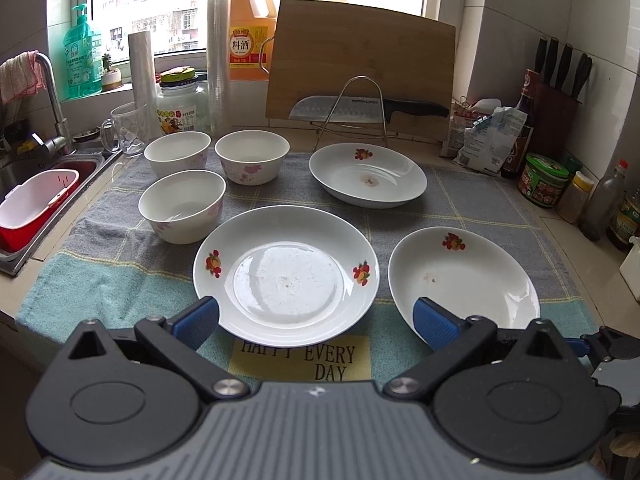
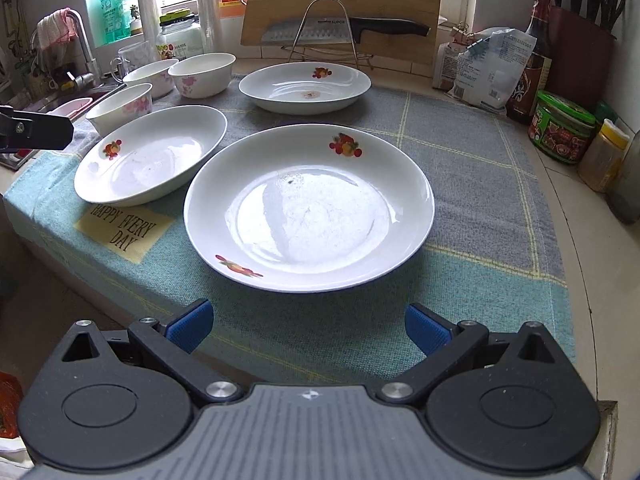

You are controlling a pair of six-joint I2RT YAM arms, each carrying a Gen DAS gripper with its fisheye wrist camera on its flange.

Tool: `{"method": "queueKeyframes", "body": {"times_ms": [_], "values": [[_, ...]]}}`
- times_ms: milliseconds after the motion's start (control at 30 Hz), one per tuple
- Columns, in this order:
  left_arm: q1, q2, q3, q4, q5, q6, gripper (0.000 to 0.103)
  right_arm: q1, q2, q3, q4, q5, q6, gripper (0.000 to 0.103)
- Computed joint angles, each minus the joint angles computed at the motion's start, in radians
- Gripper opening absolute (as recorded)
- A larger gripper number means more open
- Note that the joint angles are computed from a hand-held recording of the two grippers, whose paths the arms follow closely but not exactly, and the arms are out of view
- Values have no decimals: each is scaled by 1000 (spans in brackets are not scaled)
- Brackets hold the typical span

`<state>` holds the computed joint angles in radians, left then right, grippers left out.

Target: Organize plates and bowls

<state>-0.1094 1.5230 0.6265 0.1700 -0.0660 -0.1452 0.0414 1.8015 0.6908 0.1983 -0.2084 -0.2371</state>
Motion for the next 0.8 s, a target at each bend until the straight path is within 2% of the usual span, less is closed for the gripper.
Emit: {"method": "queueKeyframes", "body": {"times_ms": [400, 567, 800], "values": [[-14, 8, 8, -24, -34, 8, 102, -3, 150, 73, 94, -29, -72, 103], [-21, 33, 25, -28, -43, 5, 102, -6, 160, 103, 54, -72, -127, 103], [-33, 83, 51, 21, -11, 36, 102, -30, 181, 16, 246, -116, -116, 103]]}}
